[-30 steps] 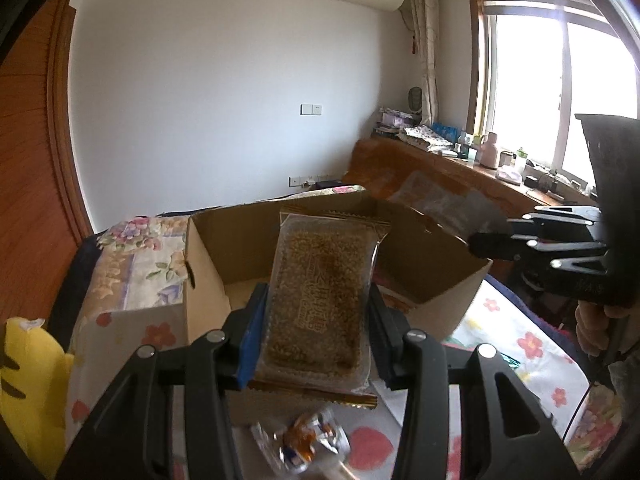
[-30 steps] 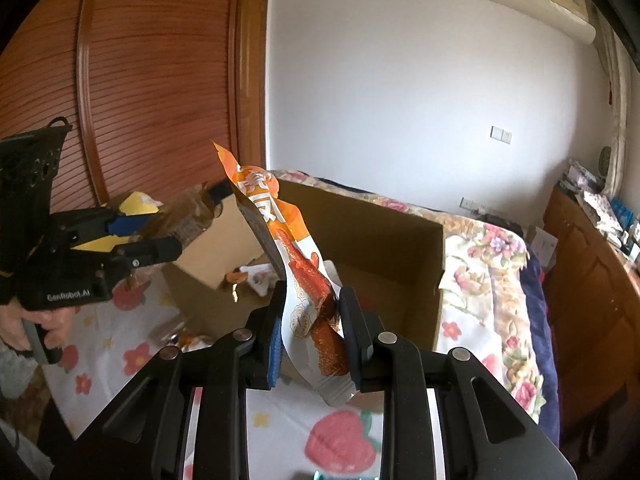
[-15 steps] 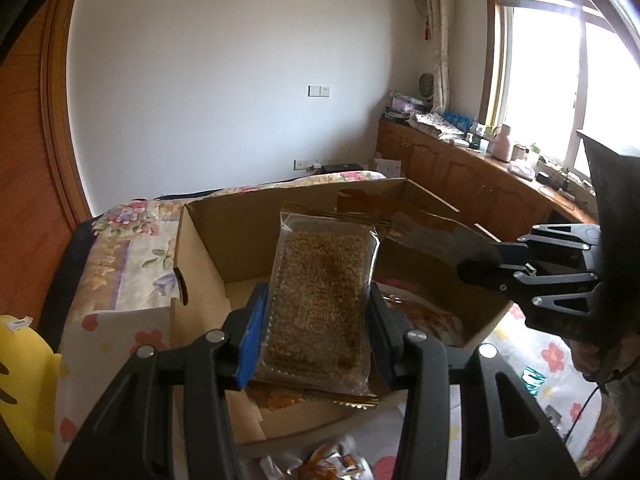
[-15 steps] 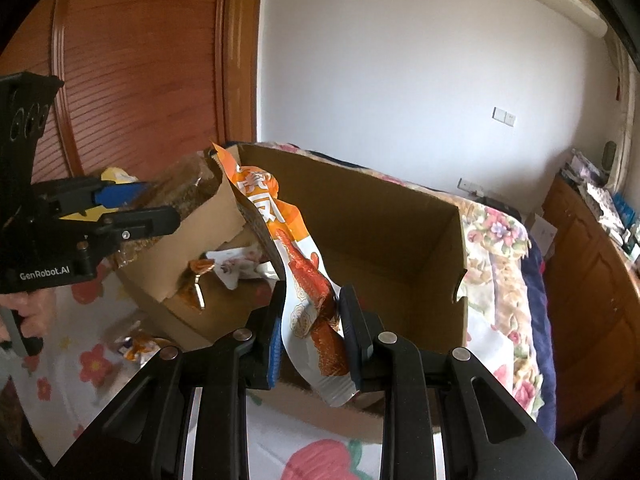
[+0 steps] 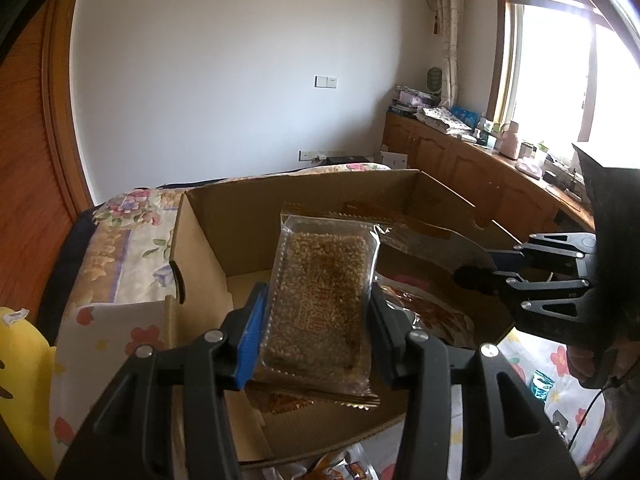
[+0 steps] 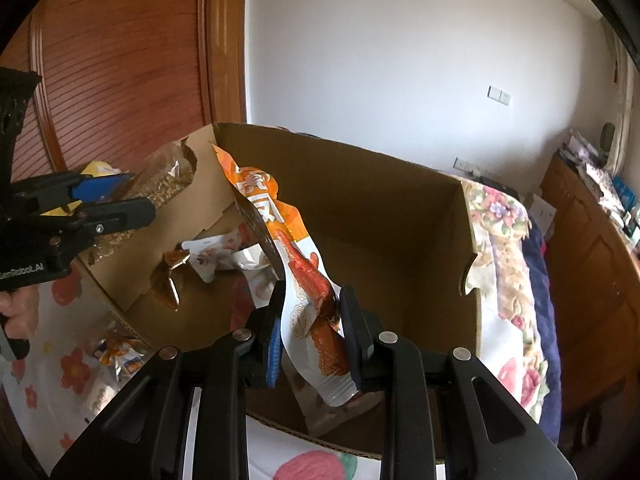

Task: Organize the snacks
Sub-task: 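Lower both snacks into the box and open both tools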

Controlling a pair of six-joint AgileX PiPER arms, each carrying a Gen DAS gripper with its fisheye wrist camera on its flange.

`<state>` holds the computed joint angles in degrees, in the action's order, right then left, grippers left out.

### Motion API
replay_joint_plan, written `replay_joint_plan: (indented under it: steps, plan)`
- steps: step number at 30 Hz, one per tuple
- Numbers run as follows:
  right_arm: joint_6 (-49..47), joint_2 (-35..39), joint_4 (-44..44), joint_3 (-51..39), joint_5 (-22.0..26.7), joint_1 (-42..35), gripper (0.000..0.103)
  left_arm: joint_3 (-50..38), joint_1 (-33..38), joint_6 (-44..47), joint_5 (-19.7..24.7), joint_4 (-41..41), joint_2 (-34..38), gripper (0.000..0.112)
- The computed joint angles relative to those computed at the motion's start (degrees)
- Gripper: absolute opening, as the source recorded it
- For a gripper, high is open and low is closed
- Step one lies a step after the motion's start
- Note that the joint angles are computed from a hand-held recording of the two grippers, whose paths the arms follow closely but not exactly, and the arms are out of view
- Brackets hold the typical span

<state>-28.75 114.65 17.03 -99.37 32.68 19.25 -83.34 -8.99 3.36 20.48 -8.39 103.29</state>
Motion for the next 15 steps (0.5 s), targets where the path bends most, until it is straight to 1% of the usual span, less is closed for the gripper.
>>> replay_joint_plan:
  steps: [2,3,5,6,7,10,13,15]
  plan:
    - [-0.41,0.05,1.06,-0.04,0.65,-0.40,0.025,-0.26,-0.20,-2.01,-0.04,2.10,0.23,0.052]
    - [-1.02,0.44,2.44,-0.77,1.98,-0.84,0.026,-0.33,-0.19,-2.48,-0.04,2.57,0.27,0.055]
    - [-1.35,-0.09,3.12,0.11,1.58,-1.11,0.026,-0.11,-0.16,-2.28,-0.22,2.06,0.05,0.057]
    - [-1.46,-0.30,3.16,0.43,1.35,-1.16,0.027,0.07,-0.15,-1.94,-0.29,1.58,-0.12,0.059]
    - [-2.19,-0.41,3.96,0.64,1.35,-1.42,0.033,0.35,-0.30,-2.36,-0.24,1.79,-0.46,0.061]
    - [-4.67,-1.93,7.07,2.75,0.68,-2.03,0.034,1.45,-0.84,-4.11,-0.35,3.60,-1.62,0.062]
    - [-6.21,-4.97,8.79,6.26,-0.50,-2.21,0.034,3.25,-1.46,-5.27,-0.55,4.94,-3.61,0.062]
    - [-7.78,-8.23,10.54,9.95,-1.44,-2.63,0.034,5.60,-2.40,-7.94,-1.10,7.95,-6.01,0.062]
